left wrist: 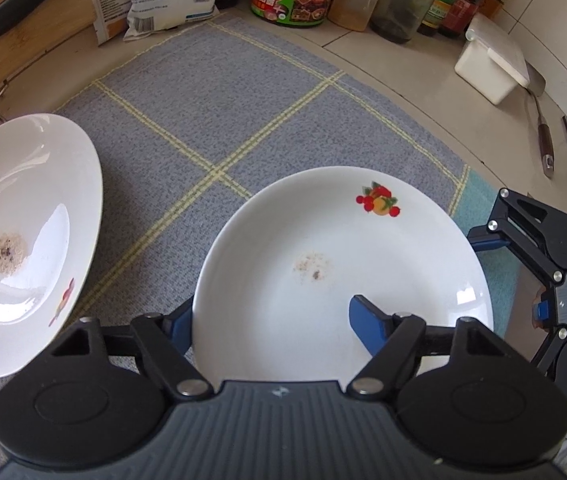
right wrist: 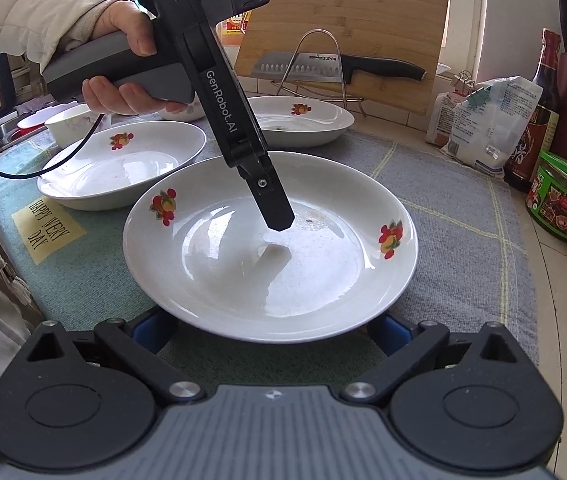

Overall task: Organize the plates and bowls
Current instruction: 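Lift the white plate with the left gripper and carry it toward the condiment jars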

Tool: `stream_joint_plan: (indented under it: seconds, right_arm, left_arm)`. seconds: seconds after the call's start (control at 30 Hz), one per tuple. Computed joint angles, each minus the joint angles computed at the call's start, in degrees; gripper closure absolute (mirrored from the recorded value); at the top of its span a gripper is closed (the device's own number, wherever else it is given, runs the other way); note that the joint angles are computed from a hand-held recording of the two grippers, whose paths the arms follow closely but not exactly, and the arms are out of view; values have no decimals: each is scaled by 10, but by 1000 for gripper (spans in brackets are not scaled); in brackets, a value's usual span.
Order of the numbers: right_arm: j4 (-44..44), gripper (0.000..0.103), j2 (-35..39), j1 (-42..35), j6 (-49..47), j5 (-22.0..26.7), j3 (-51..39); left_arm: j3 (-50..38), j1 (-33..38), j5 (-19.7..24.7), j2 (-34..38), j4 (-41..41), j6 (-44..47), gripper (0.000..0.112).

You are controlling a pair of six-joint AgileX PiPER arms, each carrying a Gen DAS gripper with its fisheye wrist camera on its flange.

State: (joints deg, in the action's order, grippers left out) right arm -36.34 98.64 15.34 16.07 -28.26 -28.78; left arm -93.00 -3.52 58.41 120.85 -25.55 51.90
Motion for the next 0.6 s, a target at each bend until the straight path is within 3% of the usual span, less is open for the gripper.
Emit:
stream_joint_plan:
  seconds: [0.37,0.6]
  right_arm:
    - [-7,1,-15,5,13,24,-5]
    - [-58,1,-27,-14,49,40,-19]
  left_arm:
    - [1,1,-4,-7,-10,7,36]
    - [-21,-6,-2,-6,-25,2,36]
